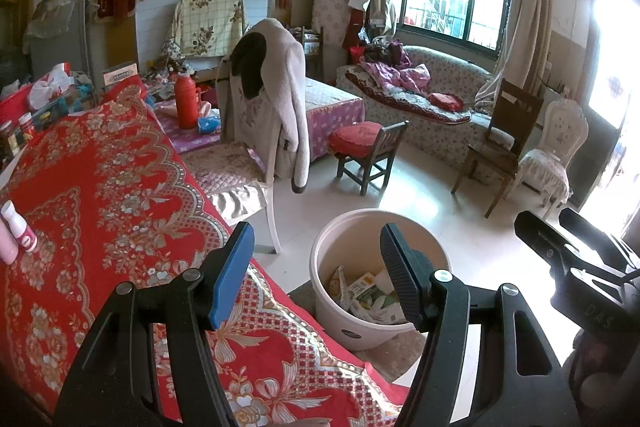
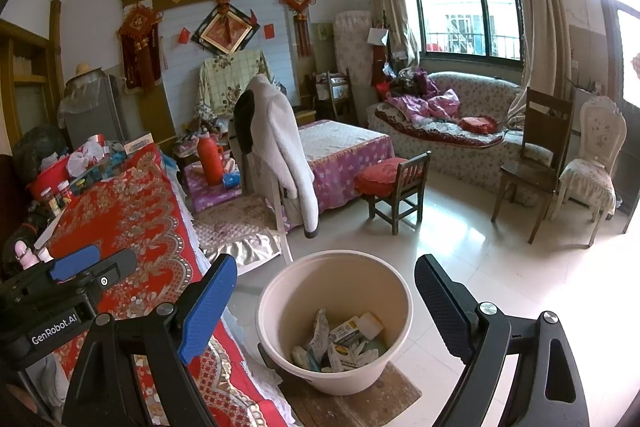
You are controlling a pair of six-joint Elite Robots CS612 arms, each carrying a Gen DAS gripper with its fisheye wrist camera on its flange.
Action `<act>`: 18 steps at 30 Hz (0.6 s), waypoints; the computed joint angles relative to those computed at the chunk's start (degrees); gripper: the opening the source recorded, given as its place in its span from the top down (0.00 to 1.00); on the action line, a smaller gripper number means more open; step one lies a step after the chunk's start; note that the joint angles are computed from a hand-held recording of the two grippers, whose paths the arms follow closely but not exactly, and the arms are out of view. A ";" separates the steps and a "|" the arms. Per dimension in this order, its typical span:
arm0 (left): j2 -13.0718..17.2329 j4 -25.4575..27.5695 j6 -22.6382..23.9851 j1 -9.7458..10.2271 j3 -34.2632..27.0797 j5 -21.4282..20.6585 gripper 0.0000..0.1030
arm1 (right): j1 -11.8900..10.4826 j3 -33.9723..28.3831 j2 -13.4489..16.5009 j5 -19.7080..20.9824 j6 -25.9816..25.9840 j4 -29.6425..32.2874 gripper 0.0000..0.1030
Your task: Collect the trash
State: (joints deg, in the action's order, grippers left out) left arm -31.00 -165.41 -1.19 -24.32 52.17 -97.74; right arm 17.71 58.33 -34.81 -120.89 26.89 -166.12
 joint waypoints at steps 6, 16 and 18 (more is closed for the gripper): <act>0.23 0.20 0.31 -0.02 -0.23 -0.11 0.38 | 0.01 -0.26 0.32 0.26 0.19 0.26 0.14; 0.46 0.42 0.42 -0.10 -0.35 -0.44 0.38 | -0.01 -0.33 0.31 0.21 0.20 0.48 0.14; 0.46 0.45 0.45 -0.11 -0.37 -0.42 0.38 | -0.01 -0.41 0.31 0.26 0.21 0.53 0.14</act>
